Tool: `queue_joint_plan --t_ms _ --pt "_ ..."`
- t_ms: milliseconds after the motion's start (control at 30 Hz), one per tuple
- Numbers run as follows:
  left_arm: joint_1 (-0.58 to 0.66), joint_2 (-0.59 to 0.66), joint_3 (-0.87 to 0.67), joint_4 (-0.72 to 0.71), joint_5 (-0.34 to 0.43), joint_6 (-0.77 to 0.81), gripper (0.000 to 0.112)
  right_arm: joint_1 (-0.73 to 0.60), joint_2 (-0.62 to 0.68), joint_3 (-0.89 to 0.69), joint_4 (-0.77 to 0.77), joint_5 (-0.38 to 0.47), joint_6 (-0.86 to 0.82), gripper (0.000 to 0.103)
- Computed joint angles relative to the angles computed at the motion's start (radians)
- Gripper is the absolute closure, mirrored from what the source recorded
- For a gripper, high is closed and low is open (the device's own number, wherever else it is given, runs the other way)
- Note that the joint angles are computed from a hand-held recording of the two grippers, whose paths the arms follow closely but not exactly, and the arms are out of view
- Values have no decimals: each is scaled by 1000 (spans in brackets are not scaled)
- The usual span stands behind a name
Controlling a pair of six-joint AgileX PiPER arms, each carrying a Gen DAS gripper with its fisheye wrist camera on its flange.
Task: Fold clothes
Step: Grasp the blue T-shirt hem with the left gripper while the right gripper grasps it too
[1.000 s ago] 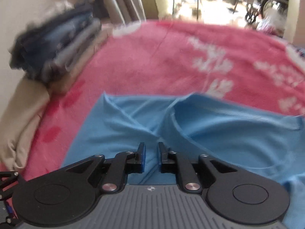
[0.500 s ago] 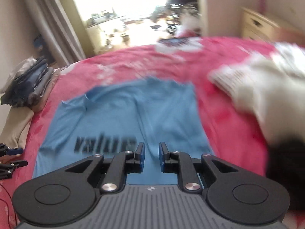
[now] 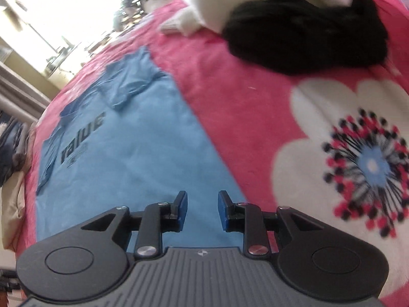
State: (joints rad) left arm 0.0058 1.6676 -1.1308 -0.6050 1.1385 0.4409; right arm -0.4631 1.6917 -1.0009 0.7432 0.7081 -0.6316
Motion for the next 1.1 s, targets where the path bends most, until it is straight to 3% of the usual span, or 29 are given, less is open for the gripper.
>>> queue_joint_plan --t_ms 167,333,567,667,833,1100 --pt "1 -36 74 1 -5 5 61 -62 44 -48 51 4 -72 62" --pt "-2 -14 115 -56 -23 53 61 -105 210 -219 65 119 -64 60" --pt "61 -3 176 -158 -16 81 64 -112 279 -258 61 185 -88 60" --pt "64 6 183 -180 14 101 67 -142 308 -301 57 313 -82 60" --pt "30 27 199 -196 54 142 72 -150 294 -309 -24 409 -85 62" --pt "39 33 215 -189 62 144 87 -180 248 -258 -108 505 -88 77"
